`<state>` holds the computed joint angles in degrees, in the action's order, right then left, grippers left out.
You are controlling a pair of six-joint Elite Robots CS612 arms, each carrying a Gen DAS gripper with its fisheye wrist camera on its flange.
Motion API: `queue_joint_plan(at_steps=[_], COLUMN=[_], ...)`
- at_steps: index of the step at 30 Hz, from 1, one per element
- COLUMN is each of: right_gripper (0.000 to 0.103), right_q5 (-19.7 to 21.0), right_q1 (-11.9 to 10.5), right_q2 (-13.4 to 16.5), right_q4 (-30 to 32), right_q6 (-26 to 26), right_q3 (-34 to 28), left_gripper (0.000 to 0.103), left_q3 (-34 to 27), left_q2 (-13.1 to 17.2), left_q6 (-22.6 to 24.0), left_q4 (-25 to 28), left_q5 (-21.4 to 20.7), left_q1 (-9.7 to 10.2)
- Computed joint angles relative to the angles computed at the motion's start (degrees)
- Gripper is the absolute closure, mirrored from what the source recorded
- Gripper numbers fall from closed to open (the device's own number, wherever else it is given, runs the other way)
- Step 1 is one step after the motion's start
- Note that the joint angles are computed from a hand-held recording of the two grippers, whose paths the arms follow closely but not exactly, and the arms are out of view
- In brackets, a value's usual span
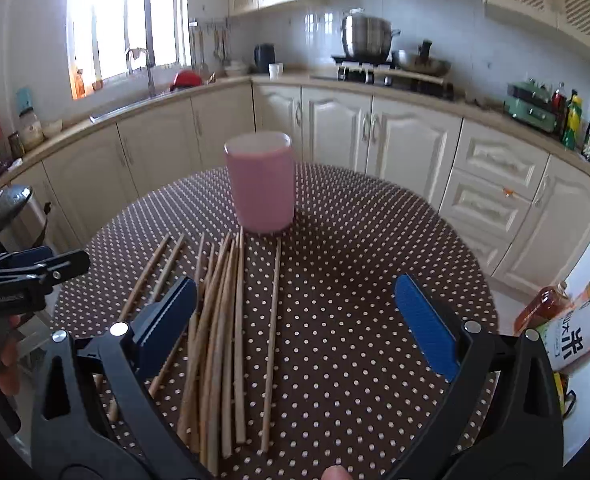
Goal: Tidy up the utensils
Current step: 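Lower the left gripper onto one wooden chopstick and close it while the right gripper grasps another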
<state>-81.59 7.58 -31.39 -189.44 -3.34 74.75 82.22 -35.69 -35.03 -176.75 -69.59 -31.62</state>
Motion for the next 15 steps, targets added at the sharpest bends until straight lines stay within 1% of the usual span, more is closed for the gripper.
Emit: queue_joint_plan(at_steps=[1, 2, 3, 5, 6, 7, 9, 10, 11, 12, 13, 14, 15], right_gripper=[0.006, 0.006, 0.006, 0.007, 0.009, 0.012, 0.018, 0.023, 0.031, 0.035, 0.043, 0.049, 0.051], right_q5=[-0.3, -0.3, 0.0, 0.4, 1.3, 2.2, 2.0, 2.1, 2.4, 2.6, 3.7, 4.5, 5.1], right_q1=[0.1, 0.0, 0.0, -0.1, -0.2, -0.3, -0.2, -0.2, -0.2, -0.3, -0.4, -0.5, -0.5], right_q2=[0.6, 1.1, 1.8, 2.7, 3.2, 3.6, 4.5, 5.1, 5.8, 6.4, 7.1, 7.5, 8.3], right_q4=[2.1, 4.0, 5.9, 10.7, 13.1, 14.7, 19.8, 22.1, 24.5, 26.3, 29.4, 31.5, 34.7], right_q6=[-0.5, -1.0, -1.3, -1.8, -2.1, -2.4, -2.8, -3.2, -3.4, -3.5, -3.5, -3.5, -3.6], right_q3=[-1.3, -2.6, -4.0, -6.6, -7.9, -8.9, -11.6, -12.9, -14.6, -15.9, -17.6, -18.7, -20.6], left_gripper=[0.023, 0.027, 0.034, 0.038, 0.042, 0.045, 0.047, 0.048, 0.049, 0.05, 0.051, 0.052, 0.054], left_q3=[-1.9, -3.1, -4.3, -6.8, -7.6, -8.6, -10.0, -11.0, -11.8, -12.1, -13.0, -13.8, -14.6], left_q2=[1.0, 1.7, 2.5, 3.9, 4.5, 5.2, 5.9, 6.4, 6.8, 6.8, 7.3, 7.5, 7.7], left_q6=[-0.1, -0.4, -0.8, -1.0, -0.4, 0.5, 1.0, 1.3, 1.3, 1.4, 1.8, 2.0, 2.5], left_q4=[3.0, 4.6, 5.9, 8.9, 9.0, 9.7, 12.1, 13.7, 14.7, 15.4, 16.0, 17.2, 18.2], left_q5=[-3.0, -4.9, -6.6, -8.6, -9.4, -10.9, -10.1, -9.7, -10.1, -10.3, -10.3, -10.3, -10.2], left_q1=[0.87, 1.45, 1.96, 2.77, 2.97, 3.3, 3.36, 3.47, 3.63, 3.72, 3.84, 3.94, 4.01])
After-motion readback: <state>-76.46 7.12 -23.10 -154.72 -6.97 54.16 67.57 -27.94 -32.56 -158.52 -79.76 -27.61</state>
